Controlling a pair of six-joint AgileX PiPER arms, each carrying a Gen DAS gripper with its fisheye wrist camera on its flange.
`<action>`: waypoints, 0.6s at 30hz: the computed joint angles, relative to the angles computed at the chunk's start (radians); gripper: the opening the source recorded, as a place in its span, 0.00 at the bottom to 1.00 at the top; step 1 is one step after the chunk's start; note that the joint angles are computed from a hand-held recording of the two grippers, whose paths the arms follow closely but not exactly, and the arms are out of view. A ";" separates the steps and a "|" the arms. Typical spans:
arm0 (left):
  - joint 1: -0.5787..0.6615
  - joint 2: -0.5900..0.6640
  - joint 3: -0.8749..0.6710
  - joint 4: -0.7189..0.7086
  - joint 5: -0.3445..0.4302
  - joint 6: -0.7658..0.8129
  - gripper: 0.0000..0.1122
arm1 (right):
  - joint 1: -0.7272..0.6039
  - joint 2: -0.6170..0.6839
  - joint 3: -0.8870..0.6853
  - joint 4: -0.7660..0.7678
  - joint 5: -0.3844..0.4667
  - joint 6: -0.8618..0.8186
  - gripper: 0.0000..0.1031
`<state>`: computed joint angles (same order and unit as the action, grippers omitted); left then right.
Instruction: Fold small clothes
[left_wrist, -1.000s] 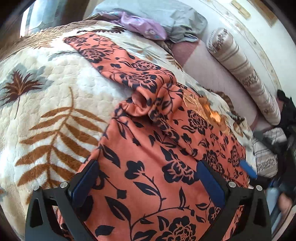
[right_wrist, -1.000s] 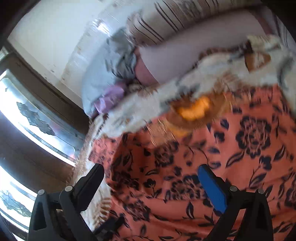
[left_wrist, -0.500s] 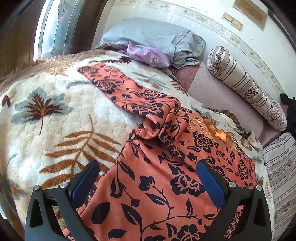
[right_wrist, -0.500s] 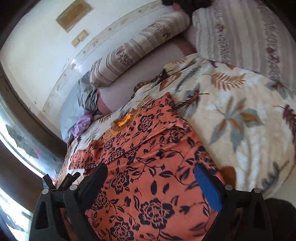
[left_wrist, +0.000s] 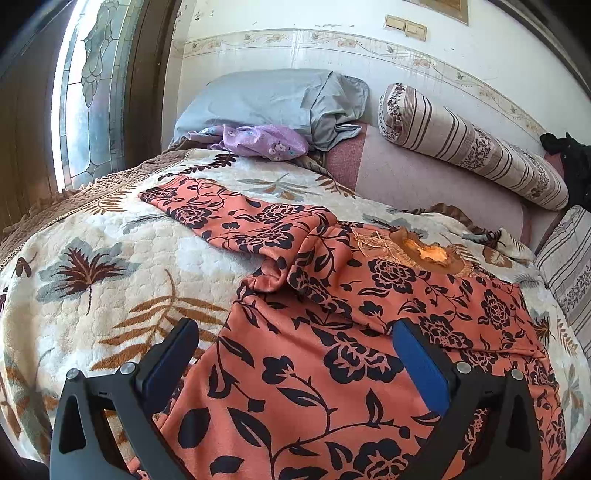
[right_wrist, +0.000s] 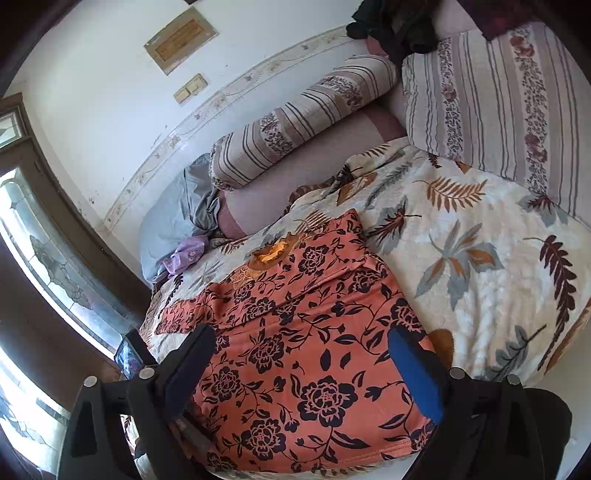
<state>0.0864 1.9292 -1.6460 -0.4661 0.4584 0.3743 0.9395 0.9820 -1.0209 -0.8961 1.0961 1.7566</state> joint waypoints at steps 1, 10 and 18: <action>0.002 0.001 -0.002 -0.004 0.001 -0.001 0.92 | 0.003 0.007 -0.005 -0.001 -0.005 -0.004 0.93; 0.010 0.004 -0.010 -0.020 0.003 -0.008 0.92 | 0.013 0.032 -0.023 0.009 -0.007 -0.007 0.93; 0.003 -0.014 0.018 -0.026 -0.038 0.002 0.92 | 0.040 0.053 -0.082 -0.004 0.034 -0.046 0.93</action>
